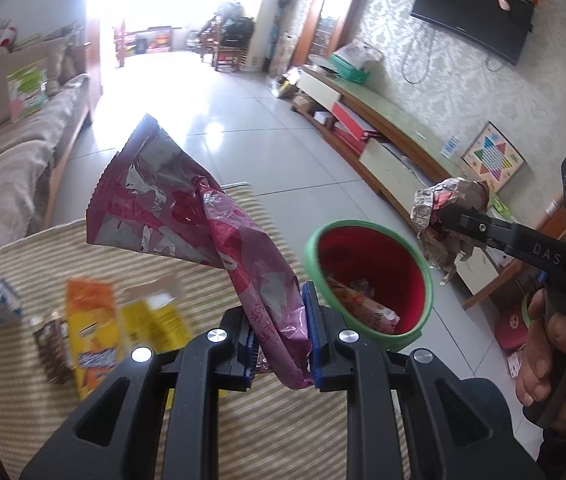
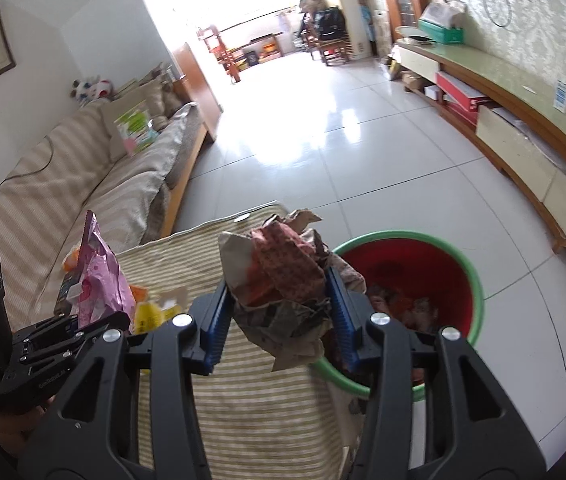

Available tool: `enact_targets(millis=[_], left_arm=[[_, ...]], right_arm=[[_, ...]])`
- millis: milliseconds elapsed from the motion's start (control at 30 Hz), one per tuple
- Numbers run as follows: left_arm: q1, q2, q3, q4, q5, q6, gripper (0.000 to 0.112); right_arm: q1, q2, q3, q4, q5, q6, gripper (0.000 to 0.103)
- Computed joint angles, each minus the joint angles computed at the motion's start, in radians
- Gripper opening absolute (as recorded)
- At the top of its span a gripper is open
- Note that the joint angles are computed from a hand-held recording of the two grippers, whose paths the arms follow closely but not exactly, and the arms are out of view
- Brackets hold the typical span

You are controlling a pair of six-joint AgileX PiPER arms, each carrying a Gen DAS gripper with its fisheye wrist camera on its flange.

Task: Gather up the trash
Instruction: 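Carry the foil wad with the right tool while the left tool carries the pink bag over the bucket, then open both tools over the red bucket, dropping the foil wad and pink bag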

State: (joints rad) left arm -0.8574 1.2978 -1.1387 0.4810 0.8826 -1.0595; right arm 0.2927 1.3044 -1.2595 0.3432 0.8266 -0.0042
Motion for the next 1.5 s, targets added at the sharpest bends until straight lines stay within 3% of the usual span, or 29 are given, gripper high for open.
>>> enact_targets(millis=[267, 567, 800, 1333, 1400, 1467, 1500], left_arm=[[0.028, 0.173, -0.127, -0.136, -0.137, 0.175, 0.017], [0.042, 0.342, -0.213, -0.335, -0.271, 0.316, 0.017], [0.016, 0.442, -0.301, -0.361, -0.259, 0.344, 0.017], [0.019, 0.566, -0.466, -0.434, -0.198, 0.425, 0.018], [0.026, 0.573, -0.468, -0.458, -0.193, 0.44, 0.029], [0.029, 0.587, -0.491, -0.448, -0.18, 0.43, 0.068], [0.026, 0.583, -0.486, -0.436, -0.186, 0.415, 0.075]], right_arm=[[-0.244, 0.03, 0.002, 0.157, 0.03, -0.213, 0.044], [-0.386, 0.104, 0.021, 0.291, 0.043, -0.385, 0.044], [-0.44, 0.15, 0.034, 0.366, 0.042, -0.476, 0.044], [-0.438, 0.182, 0.036, 0.379, 0.026, -0.493, 0.044], [-0.436, 0.187, 0.037, 0.379, 0.023, -0.492, 0.044], [-0.436, 0.19, 0.037, 0.381, 0.02, -0.494, 0.044], [-0.436, 0.193, 0.036, 0.381, 0.018, -0.495, 0.044]])
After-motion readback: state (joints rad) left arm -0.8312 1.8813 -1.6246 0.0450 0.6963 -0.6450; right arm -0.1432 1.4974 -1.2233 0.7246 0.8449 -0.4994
